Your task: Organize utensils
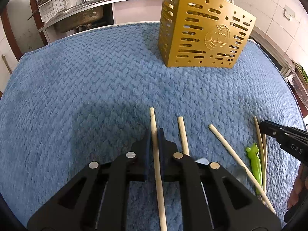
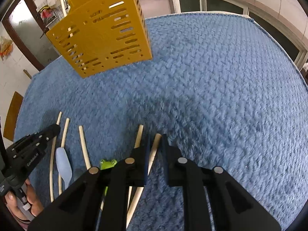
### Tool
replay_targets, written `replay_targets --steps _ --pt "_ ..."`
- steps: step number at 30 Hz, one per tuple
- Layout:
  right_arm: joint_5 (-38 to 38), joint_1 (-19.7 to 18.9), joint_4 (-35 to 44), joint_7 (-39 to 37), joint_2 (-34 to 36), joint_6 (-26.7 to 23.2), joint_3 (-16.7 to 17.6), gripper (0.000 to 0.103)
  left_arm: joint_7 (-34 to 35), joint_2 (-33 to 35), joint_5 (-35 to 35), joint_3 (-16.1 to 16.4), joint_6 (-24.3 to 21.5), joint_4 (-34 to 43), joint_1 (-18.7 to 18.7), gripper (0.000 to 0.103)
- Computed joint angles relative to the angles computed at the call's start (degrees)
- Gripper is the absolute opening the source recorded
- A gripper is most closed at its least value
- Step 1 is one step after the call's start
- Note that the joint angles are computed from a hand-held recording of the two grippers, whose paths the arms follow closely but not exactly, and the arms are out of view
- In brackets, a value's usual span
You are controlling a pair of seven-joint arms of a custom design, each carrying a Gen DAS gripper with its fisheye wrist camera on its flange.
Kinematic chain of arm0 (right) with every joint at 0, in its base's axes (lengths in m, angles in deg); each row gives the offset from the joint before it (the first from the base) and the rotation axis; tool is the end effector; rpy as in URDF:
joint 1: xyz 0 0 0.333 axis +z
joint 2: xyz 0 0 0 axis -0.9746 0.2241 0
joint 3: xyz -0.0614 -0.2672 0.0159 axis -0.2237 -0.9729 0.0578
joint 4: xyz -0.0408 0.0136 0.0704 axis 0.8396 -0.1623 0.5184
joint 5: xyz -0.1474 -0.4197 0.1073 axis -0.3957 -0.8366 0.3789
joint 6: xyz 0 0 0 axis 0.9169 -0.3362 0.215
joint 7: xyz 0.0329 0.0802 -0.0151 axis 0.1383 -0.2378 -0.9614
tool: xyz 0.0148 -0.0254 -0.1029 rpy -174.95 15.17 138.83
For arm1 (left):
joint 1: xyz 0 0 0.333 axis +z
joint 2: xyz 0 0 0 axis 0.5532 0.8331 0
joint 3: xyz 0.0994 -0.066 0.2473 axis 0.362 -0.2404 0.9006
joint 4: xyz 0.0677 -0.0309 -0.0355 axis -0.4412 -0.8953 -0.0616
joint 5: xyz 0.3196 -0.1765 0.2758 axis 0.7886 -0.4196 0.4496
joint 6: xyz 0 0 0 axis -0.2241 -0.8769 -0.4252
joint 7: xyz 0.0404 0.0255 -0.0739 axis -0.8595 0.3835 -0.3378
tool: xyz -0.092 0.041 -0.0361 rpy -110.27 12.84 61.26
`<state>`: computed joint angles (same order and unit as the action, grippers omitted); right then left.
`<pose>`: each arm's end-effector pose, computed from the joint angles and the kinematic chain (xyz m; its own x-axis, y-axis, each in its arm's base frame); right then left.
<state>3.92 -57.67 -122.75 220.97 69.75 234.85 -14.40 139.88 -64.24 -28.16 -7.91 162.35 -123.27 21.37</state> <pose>0.4251 0.3197 0.3469 -0.1265 -0.9652 -0.2288 -0.8542 0.2232 -0.4696 0.4396 -0.0913 0.3828 -0.1799 -0.9822 0.0532 -0.8396 0.1252 -0.5285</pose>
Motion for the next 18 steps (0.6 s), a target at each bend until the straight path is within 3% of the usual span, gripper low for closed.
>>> replay_targets --steps 9,14,18 --pt "-6.42 1.00 4.91 2.79 2.73 -8.04 1.49 0.012 -0.05 0.25 0.25 -0.53 0.56 -0.17 -0.25 0.005" --pt "-6.32 2.34 3.21 2.32 1.39 -5.30 -0.72 0.010 1.25 -0.22 -2.57 2.13 0.91 -0.43 -1.61 0.004" --pt "-9.00 0.51 1.11 5.04 -2.12 -2.71 1.04 0.010 2.45 -3.17 -3.52 2.78 2.58 -2.22 -1.66 0.004"
